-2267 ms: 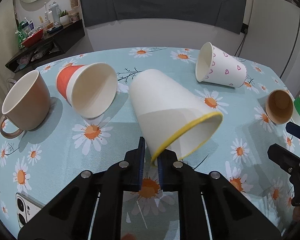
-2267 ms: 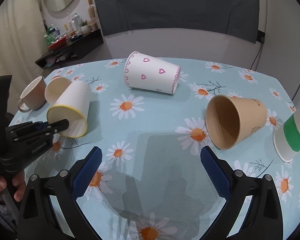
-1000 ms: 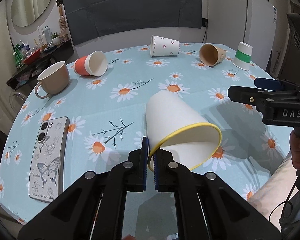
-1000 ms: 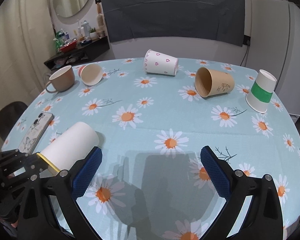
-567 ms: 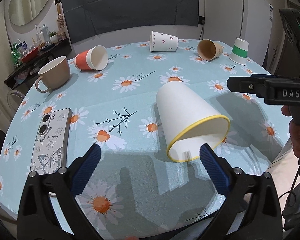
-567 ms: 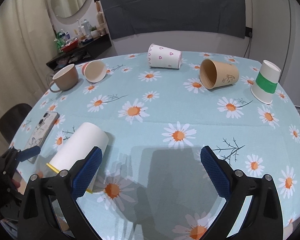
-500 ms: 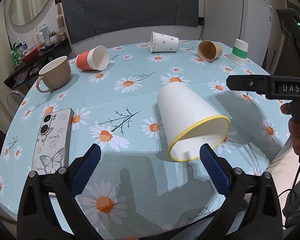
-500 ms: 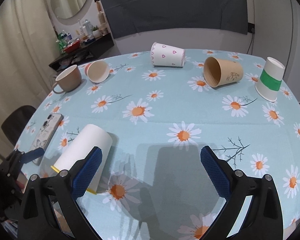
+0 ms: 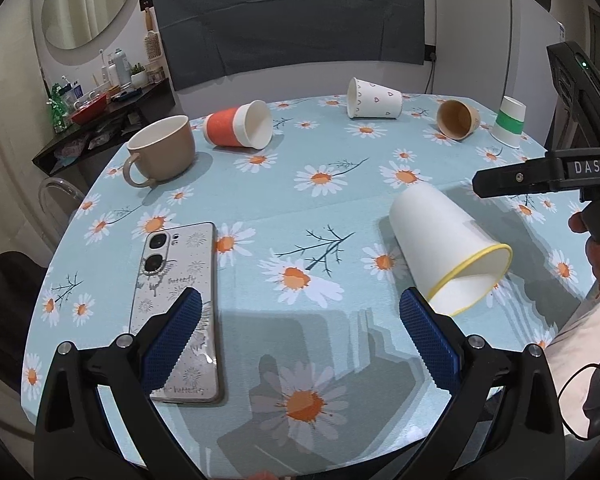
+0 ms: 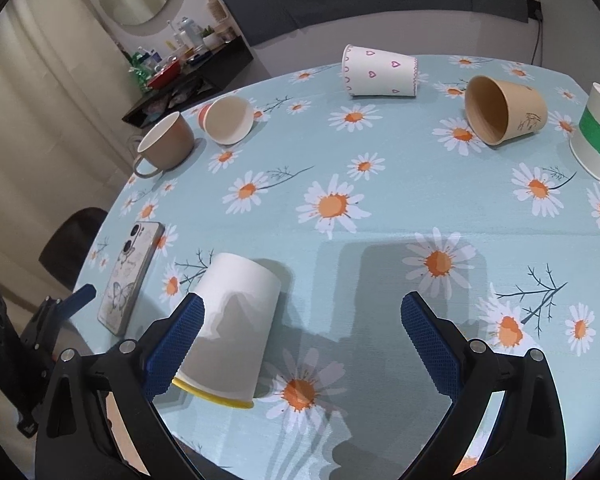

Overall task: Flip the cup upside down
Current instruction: 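Close the right gripper around the white cup's body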

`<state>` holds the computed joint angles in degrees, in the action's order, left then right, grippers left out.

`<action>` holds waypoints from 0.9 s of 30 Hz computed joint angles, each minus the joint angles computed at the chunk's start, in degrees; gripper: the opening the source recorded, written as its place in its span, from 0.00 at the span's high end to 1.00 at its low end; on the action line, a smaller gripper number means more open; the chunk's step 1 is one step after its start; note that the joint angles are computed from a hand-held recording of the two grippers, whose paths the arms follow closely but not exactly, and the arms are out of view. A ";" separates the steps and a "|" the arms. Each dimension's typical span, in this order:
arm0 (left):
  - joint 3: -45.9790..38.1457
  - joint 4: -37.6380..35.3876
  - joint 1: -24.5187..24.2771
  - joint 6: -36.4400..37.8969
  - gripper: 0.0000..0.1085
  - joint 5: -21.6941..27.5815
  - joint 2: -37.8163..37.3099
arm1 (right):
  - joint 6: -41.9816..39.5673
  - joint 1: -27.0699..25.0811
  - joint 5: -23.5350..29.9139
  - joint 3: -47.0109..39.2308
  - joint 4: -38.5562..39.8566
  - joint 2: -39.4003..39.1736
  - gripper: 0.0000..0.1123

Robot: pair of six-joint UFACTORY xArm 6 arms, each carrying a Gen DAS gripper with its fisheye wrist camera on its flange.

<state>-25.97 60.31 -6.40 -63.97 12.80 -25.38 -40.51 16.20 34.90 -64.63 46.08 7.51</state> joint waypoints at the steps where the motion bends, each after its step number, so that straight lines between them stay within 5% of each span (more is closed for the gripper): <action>1: -0.16 1.20 0.28 -1.28 0.11 0.69 -0.10 | 0.43 0.13 0.04 -0.33 -0.40 0.22 0.16; 9: -1.87 4.70 2.67 -1.74 0.11 -0.35 2.34 | 5.50 -0.48 7.91 -6.89 -2.96 4.77 0.16; 25: -5.52 -3.50 6.41 9.85 0.11 -7.18 10.20 | 11.37 -2.07 27.23 -21.55 -2.45 15.18 0.17; 27: -5.48 -5.40 6.47 11.75 0.11 -7.91 10.67 | 12.98 -1.97 28.81 -23.19 -3.55 16.52 0.46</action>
<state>-31.45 54.92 0.08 -52.22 4.89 -14.71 -27.53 14.23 63.70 -87.83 42.54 24.03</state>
